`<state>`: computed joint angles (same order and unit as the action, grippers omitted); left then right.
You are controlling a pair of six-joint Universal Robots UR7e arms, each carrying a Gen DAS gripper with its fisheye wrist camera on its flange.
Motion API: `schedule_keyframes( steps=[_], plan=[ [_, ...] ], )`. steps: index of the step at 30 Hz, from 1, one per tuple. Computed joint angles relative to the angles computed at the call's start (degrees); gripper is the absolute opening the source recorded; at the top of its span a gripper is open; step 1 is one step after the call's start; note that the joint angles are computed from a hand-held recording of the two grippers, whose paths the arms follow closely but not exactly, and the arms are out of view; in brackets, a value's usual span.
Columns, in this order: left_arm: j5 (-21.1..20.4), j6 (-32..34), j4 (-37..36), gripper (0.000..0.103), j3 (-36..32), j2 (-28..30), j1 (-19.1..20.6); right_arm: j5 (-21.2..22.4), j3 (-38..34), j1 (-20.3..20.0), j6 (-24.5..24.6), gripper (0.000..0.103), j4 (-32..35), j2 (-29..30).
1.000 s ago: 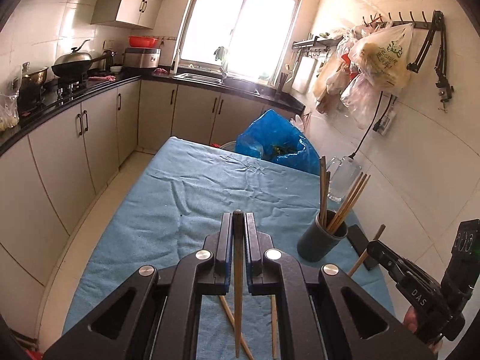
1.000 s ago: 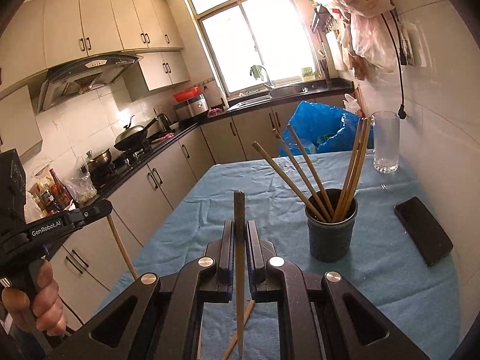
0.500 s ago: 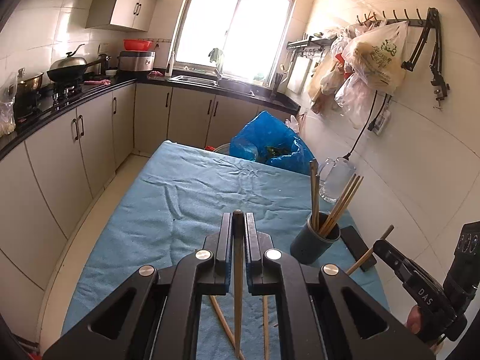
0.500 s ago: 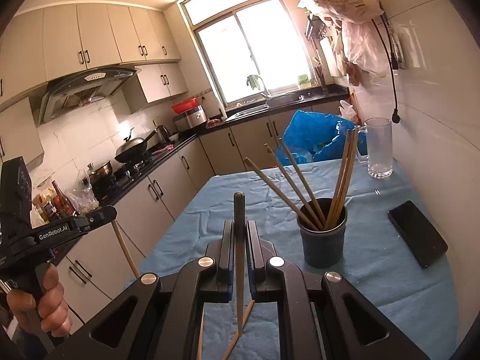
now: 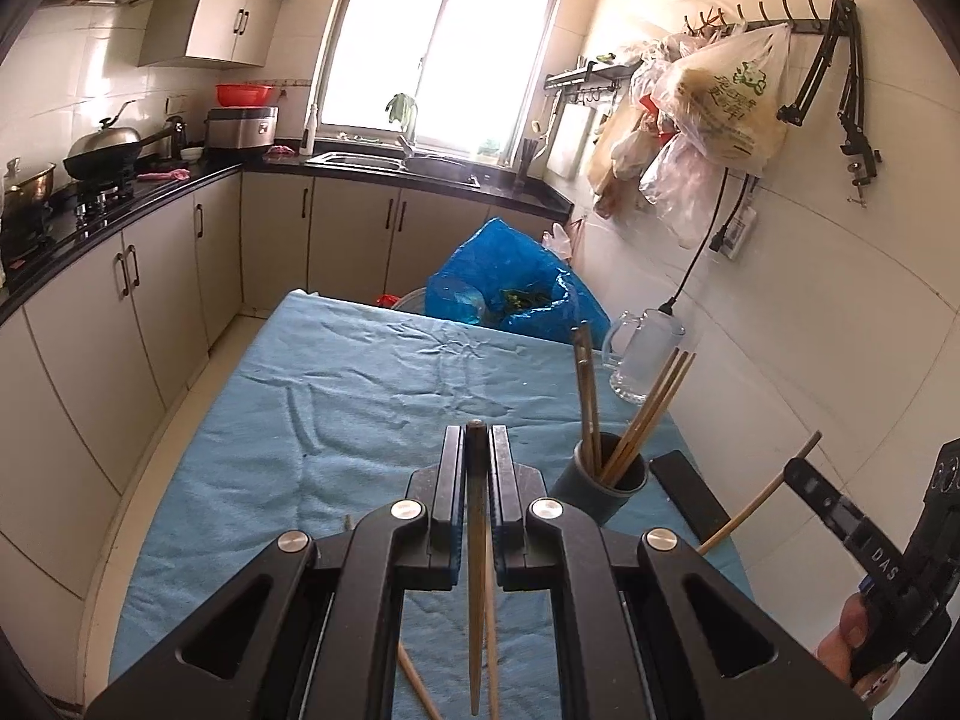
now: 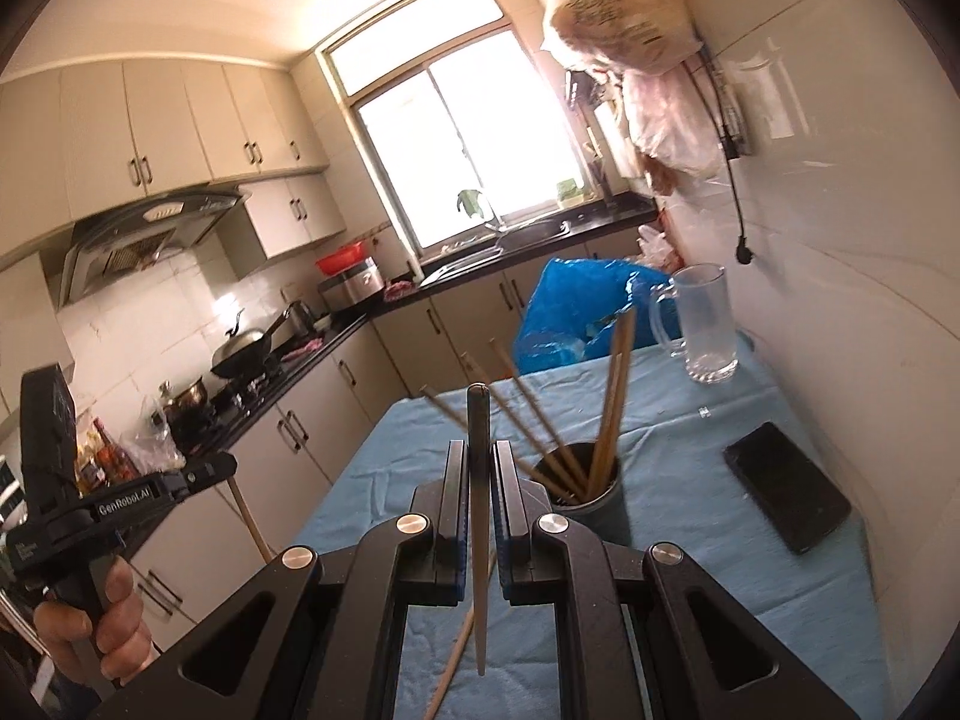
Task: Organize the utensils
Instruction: 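Lift both held chopsticks and carry them above the black cup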
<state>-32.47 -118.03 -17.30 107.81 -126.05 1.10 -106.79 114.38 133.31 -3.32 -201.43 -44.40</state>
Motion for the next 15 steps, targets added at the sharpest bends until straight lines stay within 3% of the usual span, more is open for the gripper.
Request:
schedule_keyframes(
  steps=[7, 11, 15],
  plan=[
    [5.2, 10.7, -11.3, 0.007, 0.0, 2.6, 5.1, -0.7, -0.1, -0.9, 0.3, 0.008, -1.2, -2.6],
    [8.2, 21.5, -22.2, 0.007, 0.4, 4.3, 8.5, -1.2, -1.3, -1.3, 0.3, 0.008, -1.2, -3.6],
    [11.1, 36.0, -38.4, 0.007, 1.0, 6.5, 12.6, -1.5, -3.1, -1.4, -0.1, 0.008, -1.1, -4.0]
  ],
)
